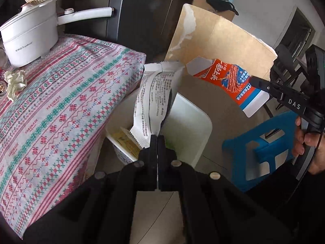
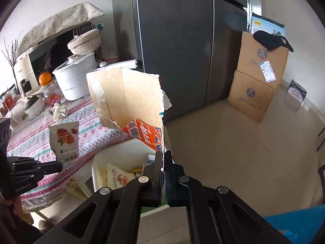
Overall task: Collect trash
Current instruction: 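Carry both over the bin and open the left tool to drop the wrapper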
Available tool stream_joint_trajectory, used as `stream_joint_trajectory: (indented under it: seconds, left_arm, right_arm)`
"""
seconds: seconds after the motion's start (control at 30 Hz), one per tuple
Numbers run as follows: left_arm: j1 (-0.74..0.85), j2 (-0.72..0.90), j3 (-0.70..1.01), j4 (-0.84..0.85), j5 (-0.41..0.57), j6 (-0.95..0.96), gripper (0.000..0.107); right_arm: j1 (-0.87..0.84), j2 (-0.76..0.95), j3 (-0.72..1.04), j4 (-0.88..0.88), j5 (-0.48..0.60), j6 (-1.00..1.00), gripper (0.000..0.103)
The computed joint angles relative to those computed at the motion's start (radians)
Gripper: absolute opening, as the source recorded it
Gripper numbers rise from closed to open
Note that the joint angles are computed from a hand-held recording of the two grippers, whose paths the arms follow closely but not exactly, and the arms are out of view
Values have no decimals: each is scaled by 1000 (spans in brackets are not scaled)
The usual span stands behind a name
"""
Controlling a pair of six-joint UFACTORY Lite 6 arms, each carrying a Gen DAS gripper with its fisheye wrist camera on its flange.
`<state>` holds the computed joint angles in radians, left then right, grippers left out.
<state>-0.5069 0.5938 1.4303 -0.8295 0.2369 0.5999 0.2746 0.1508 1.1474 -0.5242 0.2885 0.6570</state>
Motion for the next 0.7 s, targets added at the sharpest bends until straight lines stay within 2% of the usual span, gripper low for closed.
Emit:
stream_joint_trajectory:
  seconds: [0.17,0.4,0.47,0.5,0.57,0.67,0.7]
  left_arm:
    - [-46,184,188,216,40,-221,0]
    - [-57,335,351,296,96,-299,2]
    - [-52,358,396,356,142,-369,22]
    - [-50,357,402,380,154,-395,28]
    - [-50,324,373,448,144,-454,44]
    - [-41,274,330,527,143,-526,59]
    - [-36,249,302,539,137,-540,61]
  right_arm:
    - [-28,18,-4,44,31,-38,3]
    - [-67,46,3,138,55,-119,3]
    - [-69,63,16,157,63,-139,3]
    - [-68,73,28,166,68,-149,3]
    - [-67,85,40,185,76,-169,3]
    - [-65,102,59,211,88,-190,3]
    - [-65,110,67,221,91,-199,3]
